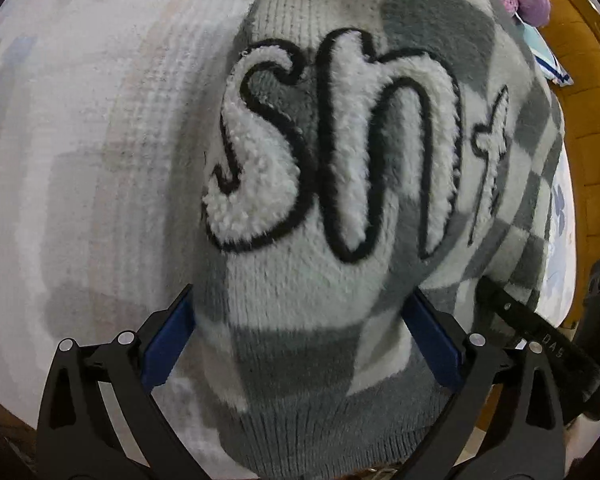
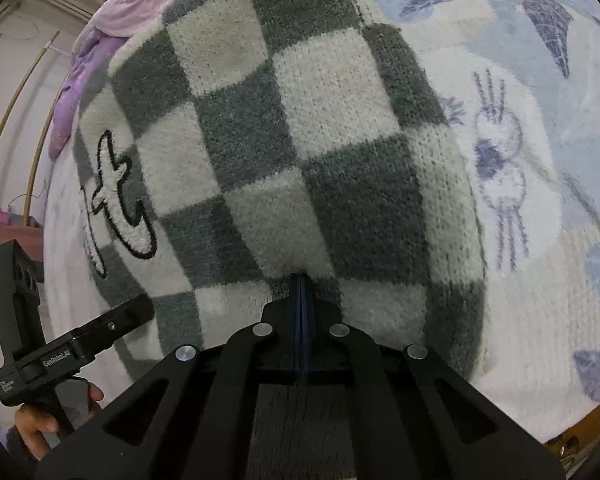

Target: Fold large clothes

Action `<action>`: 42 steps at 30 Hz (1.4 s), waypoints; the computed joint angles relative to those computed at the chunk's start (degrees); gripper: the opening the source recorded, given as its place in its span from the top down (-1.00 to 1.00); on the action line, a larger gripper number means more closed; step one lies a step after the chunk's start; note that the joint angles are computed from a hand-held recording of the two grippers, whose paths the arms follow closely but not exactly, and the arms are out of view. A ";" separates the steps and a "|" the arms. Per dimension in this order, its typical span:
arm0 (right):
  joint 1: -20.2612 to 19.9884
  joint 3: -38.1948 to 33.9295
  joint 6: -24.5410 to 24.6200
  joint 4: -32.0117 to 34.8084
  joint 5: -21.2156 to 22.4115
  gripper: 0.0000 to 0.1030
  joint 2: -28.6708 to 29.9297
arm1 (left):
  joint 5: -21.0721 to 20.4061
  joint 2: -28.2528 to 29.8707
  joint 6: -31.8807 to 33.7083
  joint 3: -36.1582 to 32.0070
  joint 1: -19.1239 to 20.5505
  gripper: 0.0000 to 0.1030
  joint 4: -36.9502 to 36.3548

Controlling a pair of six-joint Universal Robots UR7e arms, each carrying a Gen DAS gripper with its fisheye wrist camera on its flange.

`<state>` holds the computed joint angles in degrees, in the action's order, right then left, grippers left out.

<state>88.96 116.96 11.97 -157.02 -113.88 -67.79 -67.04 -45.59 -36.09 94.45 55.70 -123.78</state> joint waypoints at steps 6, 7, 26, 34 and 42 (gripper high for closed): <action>-0.01 6.74 5.31 -4.93 6.70 0.25 -7.93 | -6.01 -4.97 -0.46 5.22 0.38 -0.92 -4.59; 0.31 7.99 5.58 -6.39 6.43 -0.04 -9.00 | -7.20 -6.16 -1.15 6.91 0.51 -0.92 -5.93; -16.04 26.62 20.99 -33.20 28.32 -0.64 -6.79 | -16.20 -7.22 -6.35 16.79 -0.71 0.40 -18.83; -21.05 30.01 23.94 -46.37 38.05 -0.83 -2.86 | -24.21 -9.16 -10.09 17.12 -0.88 0.45 -27.93; -25.94 28.69 23.96 -52.32 51.16 -0.83 2.94 | -25.97 -12.32 -9.44 16.88 1.80 0.45 -24.37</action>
